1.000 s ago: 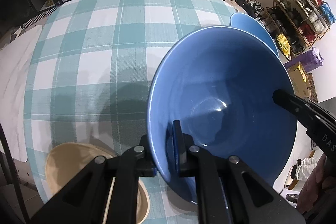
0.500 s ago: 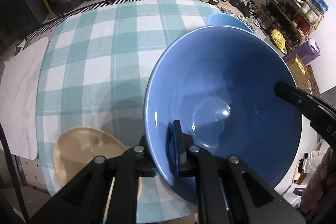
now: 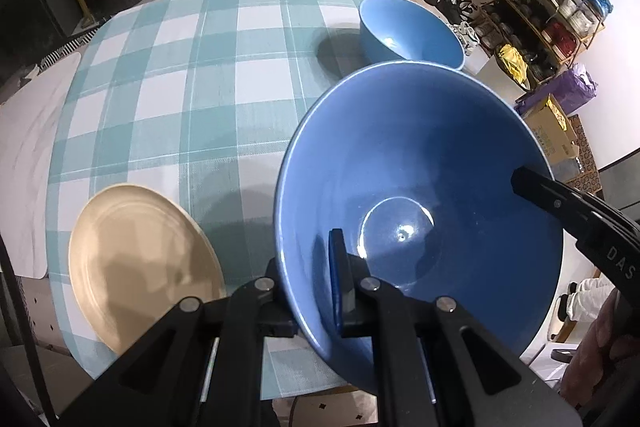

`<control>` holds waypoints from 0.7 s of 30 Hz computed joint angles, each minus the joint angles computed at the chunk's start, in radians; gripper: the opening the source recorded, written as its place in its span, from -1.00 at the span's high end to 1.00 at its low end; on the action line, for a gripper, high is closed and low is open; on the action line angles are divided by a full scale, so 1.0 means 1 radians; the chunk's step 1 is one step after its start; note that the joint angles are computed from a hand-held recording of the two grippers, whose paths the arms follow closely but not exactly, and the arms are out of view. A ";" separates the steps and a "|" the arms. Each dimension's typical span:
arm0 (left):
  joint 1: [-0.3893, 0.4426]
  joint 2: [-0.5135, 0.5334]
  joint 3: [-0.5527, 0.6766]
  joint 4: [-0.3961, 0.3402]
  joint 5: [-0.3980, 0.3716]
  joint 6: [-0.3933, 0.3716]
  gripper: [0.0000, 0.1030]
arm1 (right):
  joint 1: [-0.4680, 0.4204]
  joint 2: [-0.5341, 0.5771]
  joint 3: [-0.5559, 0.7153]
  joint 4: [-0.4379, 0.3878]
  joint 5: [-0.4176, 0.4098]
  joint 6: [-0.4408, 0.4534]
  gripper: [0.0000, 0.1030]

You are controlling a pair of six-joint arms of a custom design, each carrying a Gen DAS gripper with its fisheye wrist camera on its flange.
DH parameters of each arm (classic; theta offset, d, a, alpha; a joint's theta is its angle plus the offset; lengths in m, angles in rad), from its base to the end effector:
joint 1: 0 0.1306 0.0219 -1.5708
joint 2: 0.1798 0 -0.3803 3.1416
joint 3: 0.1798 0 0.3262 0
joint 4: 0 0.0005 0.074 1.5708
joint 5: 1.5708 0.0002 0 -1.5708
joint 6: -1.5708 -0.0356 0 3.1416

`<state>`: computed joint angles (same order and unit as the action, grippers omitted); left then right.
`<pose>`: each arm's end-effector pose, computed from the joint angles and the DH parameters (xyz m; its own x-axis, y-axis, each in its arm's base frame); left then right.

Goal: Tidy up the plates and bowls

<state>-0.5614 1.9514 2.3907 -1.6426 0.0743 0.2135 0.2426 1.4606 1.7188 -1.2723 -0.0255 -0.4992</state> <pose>0.4710 -0.2999 0.4892 -0.8893 0.3097 -0.3364 0.3735 0.9164 -0.1438 0.4090 0.1016 0.5001 -0.8448 0.2840 -0.4535 0.1722 0.9468 0.2719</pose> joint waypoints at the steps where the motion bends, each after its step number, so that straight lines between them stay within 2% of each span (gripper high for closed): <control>1: -0.006 -0.009 -0.016 0.008 -0.008 -0.008 0.84 | -0.001 -0.014 -0.022 0.006 -0.005 -0.005 0.87; 8: -0.033 -0.074 -0.159 0.080 -0.004 -0.003 0.84 | -0.016 -0.082 -0.134 0.052 -0.029 -0.009 0.87; 19: -0.078 -0.138 -0.340 0.194 -0.067 -0.009 0.84 | -0.038 -0.152 -0.309 0.117 -0.056 -0.039 0.87; 21: -0.084 -0.155 -0.382 0.233 -0.078 -0.013 0.84 | -0.036 -0.155 -0.322 0.125 -0.054 -0.040 0.87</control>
<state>-0.6458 1.7961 2.0087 -1.4097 -0.0041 0.2002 0.2066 1.3055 1.3970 -1.1471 -0.0792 -0.5390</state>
